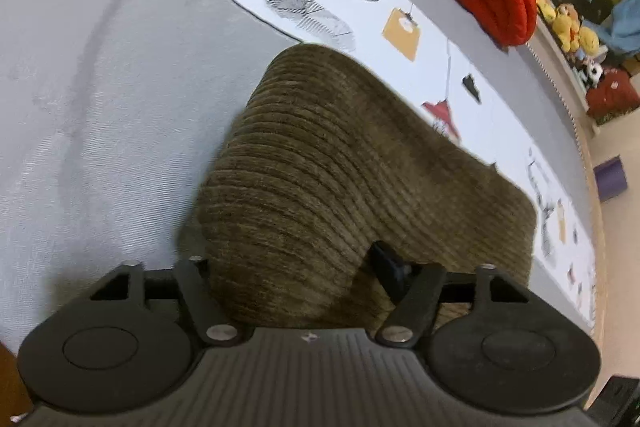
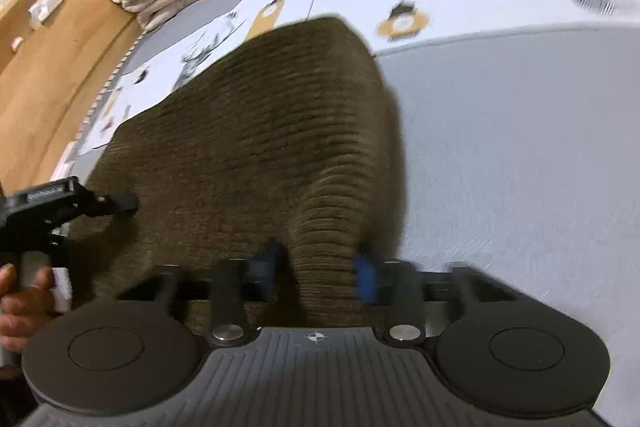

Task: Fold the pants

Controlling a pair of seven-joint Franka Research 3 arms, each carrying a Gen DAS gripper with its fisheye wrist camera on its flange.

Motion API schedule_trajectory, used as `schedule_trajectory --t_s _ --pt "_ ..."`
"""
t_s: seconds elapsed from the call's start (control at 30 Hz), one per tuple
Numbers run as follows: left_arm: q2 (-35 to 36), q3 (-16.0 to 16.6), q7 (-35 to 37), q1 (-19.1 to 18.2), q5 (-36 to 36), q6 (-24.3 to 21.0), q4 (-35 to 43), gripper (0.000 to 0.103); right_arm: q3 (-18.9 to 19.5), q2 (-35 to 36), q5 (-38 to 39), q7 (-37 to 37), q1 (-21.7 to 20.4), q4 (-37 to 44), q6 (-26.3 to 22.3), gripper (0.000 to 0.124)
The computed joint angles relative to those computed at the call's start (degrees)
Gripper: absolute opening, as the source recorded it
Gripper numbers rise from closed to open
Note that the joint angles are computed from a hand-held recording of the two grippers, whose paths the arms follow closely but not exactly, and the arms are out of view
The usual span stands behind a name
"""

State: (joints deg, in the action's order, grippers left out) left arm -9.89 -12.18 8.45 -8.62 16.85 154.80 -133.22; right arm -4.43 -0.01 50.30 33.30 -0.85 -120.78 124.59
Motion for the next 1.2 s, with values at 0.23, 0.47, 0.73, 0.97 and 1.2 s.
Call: schedule_trajectory --t_s 0.23,0.47,0.73,0.97,1.2 --pt "13.0 -0.9 4.2 -2.4 -0.9 5.1 12.6 0.054 -1.0 3.4 -0.6 3.5 -1.9 8.2 2.0 0.018" --pt "31.4 -7.9 27.3 -2.2 -13.2 11.7 30.3 0.055 -2.7 12.3 -7.3 9.3 -7.7 18.9 6.8 0.016" --pt "30.4 2.3 21.2 -12.2 -1.8 5.6 34.1 0.067 -1.0 13.0 -6.5 6.2 -13.2 16.0 14.7 0.018" --pt "29.4 2.4 19.6 -13.0 7.8 -1.9 34.7 0.026 -1.4 4.8 7.8 -9.1 -13.4 8.4 15.2 0.019" --pt "30.3 4.0 13.1 -17.4 18.2 -13.4 40.2 0.023 -3.4 8.2 -9.3 3.2 -11.4 10.6 10.2 0.019"
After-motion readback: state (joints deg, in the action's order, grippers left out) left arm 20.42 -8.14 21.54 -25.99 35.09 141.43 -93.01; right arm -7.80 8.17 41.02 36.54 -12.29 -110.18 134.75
